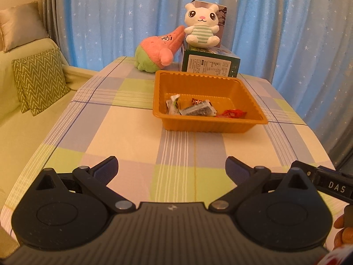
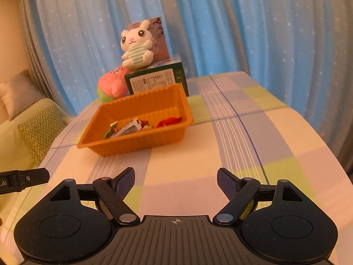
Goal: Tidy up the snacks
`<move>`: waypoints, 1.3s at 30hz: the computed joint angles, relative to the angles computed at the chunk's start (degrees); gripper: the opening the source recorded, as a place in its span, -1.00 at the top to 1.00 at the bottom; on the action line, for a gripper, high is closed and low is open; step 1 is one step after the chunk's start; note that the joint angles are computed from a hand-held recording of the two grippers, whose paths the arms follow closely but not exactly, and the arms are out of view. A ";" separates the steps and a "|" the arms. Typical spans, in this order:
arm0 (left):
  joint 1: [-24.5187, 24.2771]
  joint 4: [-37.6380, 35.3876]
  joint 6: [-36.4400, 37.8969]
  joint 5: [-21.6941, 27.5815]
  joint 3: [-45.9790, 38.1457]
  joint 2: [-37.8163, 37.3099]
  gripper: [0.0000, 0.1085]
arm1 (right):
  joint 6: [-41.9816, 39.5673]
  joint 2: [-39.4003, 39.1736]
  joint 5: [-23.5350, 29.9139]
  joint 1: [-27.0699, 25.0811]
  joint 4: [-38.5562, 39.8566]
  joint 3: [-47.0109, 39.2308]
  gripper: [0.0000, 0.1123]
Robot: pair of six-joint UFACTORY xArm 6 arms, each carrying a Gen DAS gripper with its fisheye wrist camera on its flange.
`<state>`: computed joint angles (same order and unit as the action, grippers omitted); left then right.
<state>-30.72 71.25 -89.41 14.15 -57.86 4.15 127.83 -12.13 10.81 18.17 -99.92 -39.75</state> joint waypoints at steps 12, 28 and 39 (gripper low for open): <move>-4.84 -8.54 6.00 4.20 10.88 -13.77 -0.89 | -29.04 -19.81 4.56 6.84 37.16 15.51 -0.46; -11.37 -18.86 14.41 12.60 22.71 -32.04 -0.89 | -42.08 -33.80 24.21 26.04 53.93 15.79 -0.47; -14.42 -21.75 16.22 15.95 25.24 -37.89 -0.89 | -38.98 -35.58 36.30 36.32 51.03 12.52 -0.47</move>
